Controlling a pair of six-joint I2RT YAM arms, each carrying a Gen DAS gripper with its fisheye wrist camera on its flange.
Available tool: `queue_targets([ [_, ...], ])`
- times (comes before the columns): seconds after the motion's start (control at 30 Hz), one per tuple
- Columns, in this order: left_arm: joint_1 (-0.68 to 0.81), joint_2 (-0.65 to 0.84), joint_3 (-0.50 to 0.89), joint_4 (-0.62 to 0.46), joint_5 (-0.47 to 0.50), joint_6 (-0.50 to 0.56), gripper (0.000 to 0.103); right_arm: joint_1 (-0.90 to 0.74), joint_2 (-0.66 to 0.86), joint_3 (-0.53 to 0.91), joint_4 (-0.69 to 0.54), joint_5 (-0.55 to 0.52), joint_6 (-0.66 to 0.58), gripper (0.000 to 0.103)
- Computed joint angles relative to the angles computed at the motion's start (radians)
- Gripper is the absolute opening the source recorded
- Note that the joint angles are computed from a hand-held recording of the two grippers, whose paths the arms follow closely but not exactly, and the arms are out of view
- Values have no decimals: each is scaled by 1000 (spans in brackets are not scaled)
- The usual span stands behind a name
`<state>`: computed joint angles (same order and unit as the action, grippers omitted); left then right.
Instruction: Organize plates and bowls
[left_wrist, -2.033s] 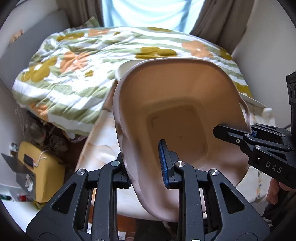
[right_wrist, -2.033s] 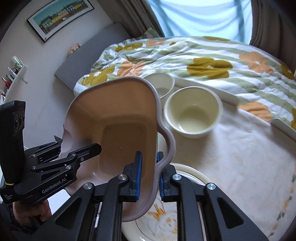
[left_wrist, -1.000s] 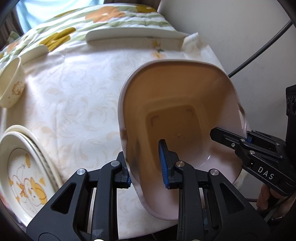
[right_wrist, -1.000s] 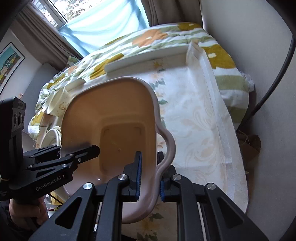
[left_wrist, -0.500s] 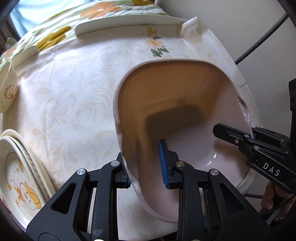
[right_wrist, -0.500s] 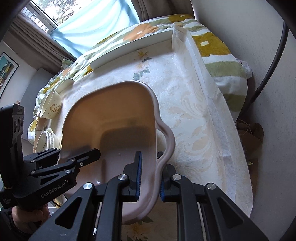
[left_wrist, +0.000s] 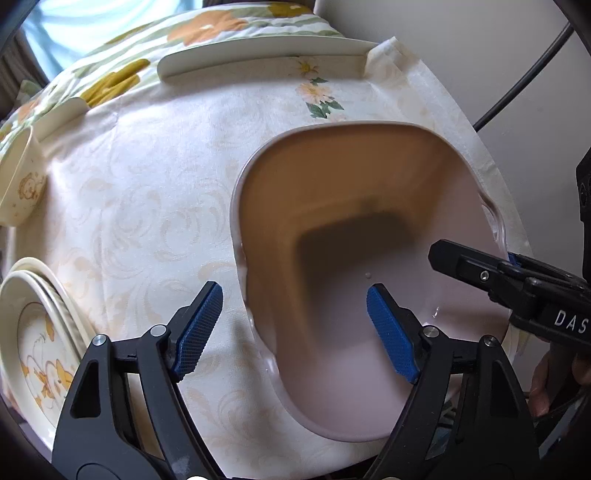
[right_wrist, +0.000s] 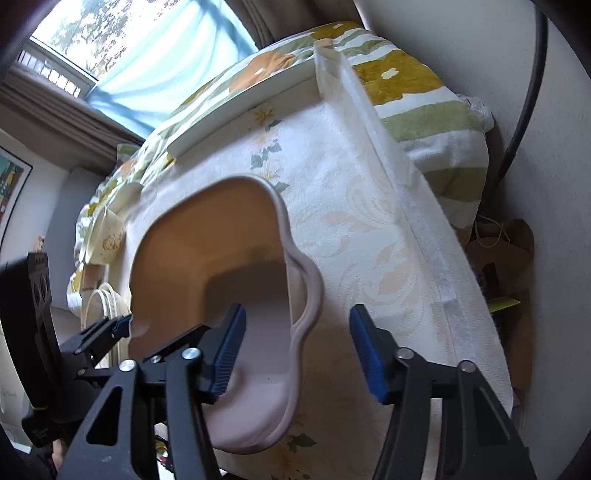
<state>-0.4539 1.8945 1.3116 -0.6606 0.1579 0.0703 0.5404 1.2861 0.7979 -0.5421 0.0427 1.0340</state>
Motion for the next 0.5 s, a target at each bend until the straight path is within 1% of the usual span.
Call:
queue_targets([
  [0.13,12,-25,-1,-18,1,6,79,10,-27,22,-45,16,13,54],
  [0.23,22,-78,-10,-41,-1,8,79,42,-51,71,-124,63,23,54],
  [0.37,68,-187,-10,-106,17,1,79,105,-47,211,-271,142,15,54],
  [0.5,143,-334,-10,-160,25,7,79,173,-2,378,-351,206,-44,54],
])
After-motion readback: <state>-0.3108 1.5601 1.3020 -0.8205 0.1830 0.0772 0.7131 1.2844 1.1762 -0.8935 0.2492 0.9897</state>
